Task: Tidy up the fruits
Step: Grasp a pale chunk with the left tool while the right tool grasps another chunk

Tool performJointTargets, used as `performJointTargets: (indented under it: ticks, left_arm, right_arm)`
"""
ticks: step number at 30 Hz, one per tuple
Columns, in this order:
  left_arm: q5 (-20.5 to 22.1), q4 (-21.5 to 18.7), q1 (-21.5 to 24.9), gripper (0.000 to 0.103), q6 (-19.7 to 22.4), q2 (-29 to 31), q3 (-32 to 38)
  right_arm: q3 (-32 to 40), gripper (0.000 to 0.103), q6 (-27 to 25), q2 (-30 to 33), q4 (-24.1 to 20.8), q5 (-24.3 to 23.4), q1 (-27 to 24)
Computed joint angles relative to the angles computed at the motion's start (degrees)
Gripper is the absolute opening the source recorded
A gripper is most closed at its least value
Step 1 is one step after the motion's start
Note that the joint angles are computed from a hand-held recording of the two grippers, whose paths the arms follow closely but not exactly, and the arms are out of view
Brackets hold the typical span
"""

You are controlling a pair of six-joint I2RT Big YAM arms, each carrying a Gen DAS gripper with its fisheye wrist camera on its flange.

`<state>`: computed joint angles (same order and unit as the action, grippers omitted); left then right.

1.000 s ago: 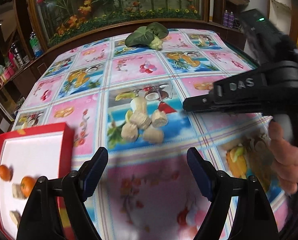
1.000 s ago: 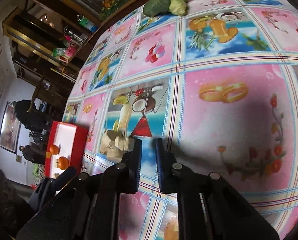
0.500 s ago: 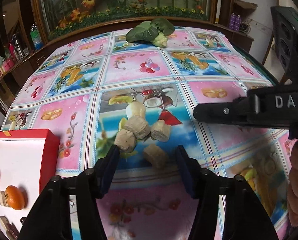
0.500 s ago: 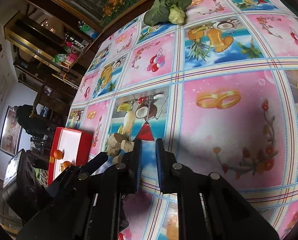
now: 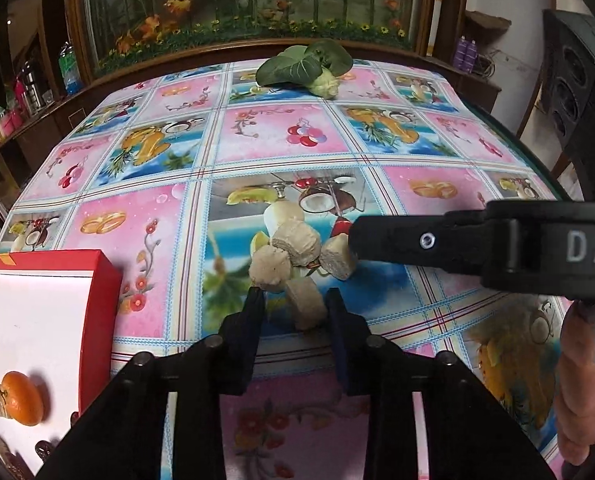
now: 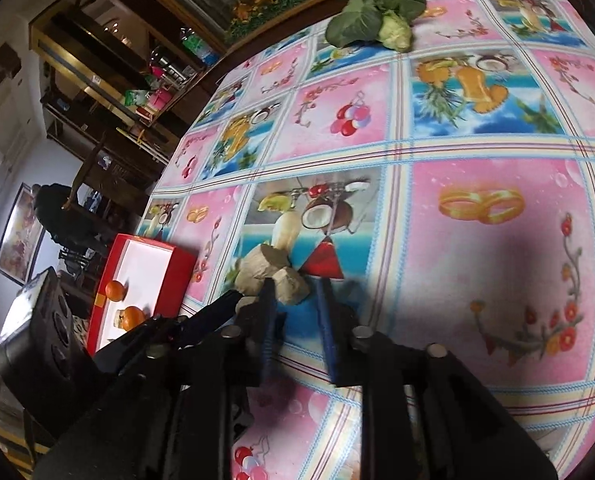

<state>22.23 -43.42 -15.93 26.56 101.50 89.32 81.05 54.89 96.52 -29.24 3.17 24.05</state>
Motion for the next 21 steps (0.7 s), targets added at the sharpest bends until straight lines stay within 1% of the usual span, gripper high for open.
performJointTargets:
  ticks: [1, 2, 4, 7, 10, 14, 18, 19, 21]
  left_arm:
    - [0.53, -0.22, 0.25, 0.025, -0.56, 0.21, 0.29]
    - [1.06, -0.48, 0.48, 0.021, -1.12, 0.46, 0.64]
    - [2.1, -1.08, 0.85, 0.018, -1.92, 0.92, 1.3]
    - [3.77, -2.02, 1.29, 0.018, -2.55, 1.54, 2.15]
    - [4.63, -2.44, 1.62, 0.016, -2.68, 1.73, 2.37]
    - [4.84, -2.48, 1.77, 0.016, -2.18, 1.5, 2.08]
    - [5.05, -2.51, 1.87, 0.016, -2.25, 1.36, 1.88]
    - [5.16, -2.48, 1.93, 0.016, -2.3, 1.26, 1.72]
    - [5.57, -2.65, 2.13, 0.016, -2.42, 1.19, 1.65]
  right_arm:
    - [-0.01, 0.042, -0.05, 0.05, 0.14, 0.46, 0.14]
    - [-0.12, 0.043, -0.08, 0.02, 0.57, 1.06, 0.29]
    - [-0.34, 0.043, -0.74, -0.11, 1.79, 2.05, 0.55]
    - [-0.29, 0.043, -1.92, 0.11, 3.12, 2.52, 0.91]
    - [1.69, 0.043, -3.23, 1.55, 0.61, 4.01, 1.52]
    - [4.29, 0.043, -4.17, 3.73, -3.22, 6.33, 2.05]
    - [5.27, 0.043, -5.83, 4.53, -4.15, 9.22, 2.64]
    - [5.76, 0.042, -6.48, 4.81, -4.79, 9.99, 2.86]
    - [7.21, 0.037, -7.89, 5.65, -6.89, 12.26, 3.46]
